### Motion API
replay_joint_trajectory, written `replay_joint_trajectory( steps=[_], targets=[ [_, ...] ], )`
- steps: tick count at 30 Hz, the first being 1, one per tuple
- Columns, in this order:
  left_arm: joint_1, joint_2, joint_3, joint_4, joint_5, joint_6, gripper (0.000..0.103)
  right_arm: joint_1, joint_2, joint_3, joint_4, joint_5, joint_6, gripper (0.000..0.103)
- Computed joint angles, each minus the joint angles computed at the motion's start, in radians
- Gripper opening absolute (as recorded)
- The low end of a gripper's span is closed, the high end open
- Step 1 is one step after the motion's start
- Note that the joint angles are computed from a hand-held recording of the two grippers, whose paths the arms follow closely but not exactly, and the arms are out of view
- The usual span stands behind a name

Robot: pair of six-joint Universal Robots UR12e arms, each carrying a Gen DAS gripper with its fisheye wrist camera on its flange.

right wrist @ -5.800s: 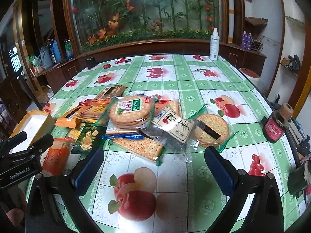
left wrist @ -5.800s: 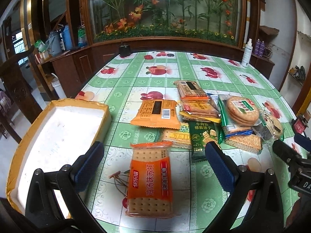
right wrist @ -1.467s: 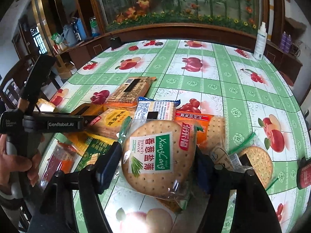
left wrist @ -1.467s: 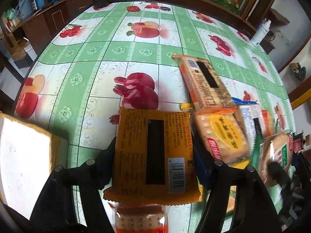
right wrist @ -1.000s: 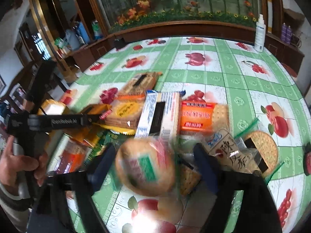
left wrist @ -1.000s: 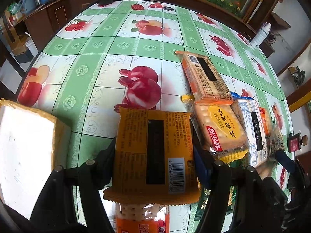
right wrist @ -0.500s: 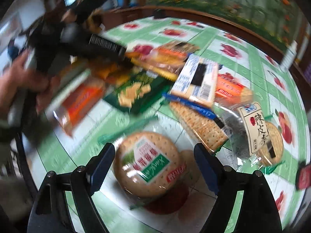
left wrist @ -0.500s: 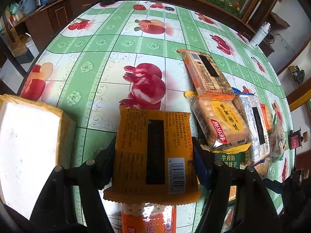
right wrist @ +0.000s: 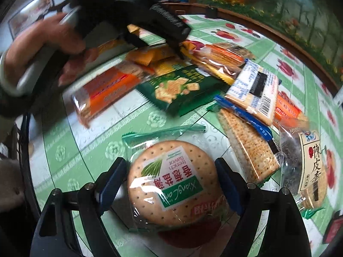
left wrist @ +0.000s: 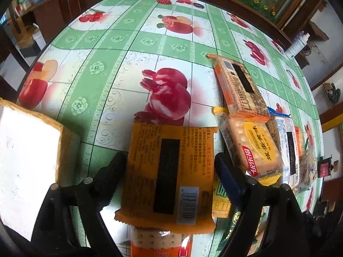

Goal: Organize snacks
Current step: 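Lift and carry both held packs over the white-lined cardboard box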

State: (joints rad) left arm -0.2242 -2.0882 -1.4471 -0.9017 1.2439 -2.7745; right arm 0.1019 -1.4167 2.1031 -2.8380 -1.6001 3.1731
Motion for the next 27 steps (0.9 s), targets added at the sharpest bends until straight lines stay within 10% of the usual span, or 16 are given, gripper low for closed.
replay_joint_trajectory(
  steps=[27],
  targets=[
    [0.094, 0.11, -0.085, 0.096, -0.072, 0.084, 0.073, 0.067, 0.009, -0.051, -0.181, -0.098, 0.116, 0.076]
  ],
)
